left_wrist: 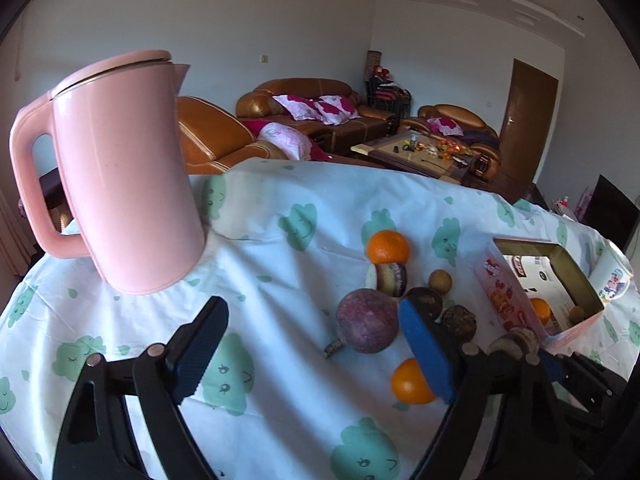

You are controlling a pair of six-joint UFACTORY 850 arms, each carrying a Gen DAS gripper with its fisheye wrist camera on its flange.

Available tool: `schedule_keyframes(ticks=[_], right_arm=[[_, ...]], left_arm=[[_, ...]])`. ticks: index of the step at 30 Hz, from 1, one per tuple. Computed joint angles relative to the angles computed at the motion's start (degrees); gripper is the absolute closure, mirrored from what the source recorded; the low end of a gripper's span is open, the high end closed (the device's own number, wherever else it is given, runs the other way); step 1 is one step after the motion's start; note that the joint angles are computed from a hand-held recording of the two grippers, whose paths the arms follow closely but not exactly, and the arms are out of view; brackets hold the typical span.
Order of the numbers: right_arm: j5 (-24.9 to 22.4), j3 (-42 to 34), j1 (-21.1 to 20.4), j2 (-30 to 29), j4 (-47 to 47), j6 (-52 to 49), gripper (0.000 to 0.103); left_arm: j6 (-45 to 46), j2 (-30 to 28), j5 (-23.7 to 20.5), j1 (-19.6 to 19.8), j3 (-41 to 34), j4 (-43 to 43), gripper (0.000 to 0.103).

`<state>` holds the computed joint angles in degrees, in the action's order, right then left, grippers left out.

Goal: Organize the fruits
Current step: 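Grasp a small brown jar with the right tool while the left tool grasps another orange, then carry the jar and orange into the tin box and open both tools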

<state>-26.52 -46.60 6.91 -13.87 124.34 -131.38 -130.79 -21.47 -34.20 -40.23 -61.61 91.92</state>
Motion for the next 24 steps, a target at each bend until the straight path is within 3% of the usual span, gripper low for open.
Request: schedule_keyframes(ticks=[4,7,10,12,14,16,20,24], right_arm=[[-4.60,4.33,-2.61,4.17,13.05,-14.35,0.070],[-5.75,5.28,-3.84,5.20,20.59,-21.93,0.070],[-5.45,4.54,-4.98,4.70,19.55,-20.24,0.070],[-5.03,3.80,-5.71,4.26,15.67,-15.78,0.070],[-4.55,3.31,-5.63,3.87,14.06,-13.93,0.070],[-4.54,3.44,-5.52,3.94,14.05,-14.22,0.070],[-4.99,4.14,-5.21,4.10,15.01,-15.70,0.070],[-5.31,4.46,-5.07,4.25,15.64,-16.88,0.070]], left_arm=[[3.58,-1.44,5.40,-0.91,-1.73,2.84,0.018],[11.81,-3.74,8.36,-1.65,-4.37,-2.02,0.025],[18.86,-6.46,7.10,-2.47,-7.06,-7.30,0.030],[22.56,-7.89,8.29,-2.10,-8.49,-10.97,0.038],[26.46,-9.00,10.22,-1.55,-9.36,-15.17,0.053],[31.21,-10.08,11.69,-0.94,-10.40,-20.19,0.059],[25.56,-8.94,11.50,-0.85,-8.77,-17.16,0.061],[13.93,-7.62,6.79,-1.97,-7.03,-7.27,0.061]])
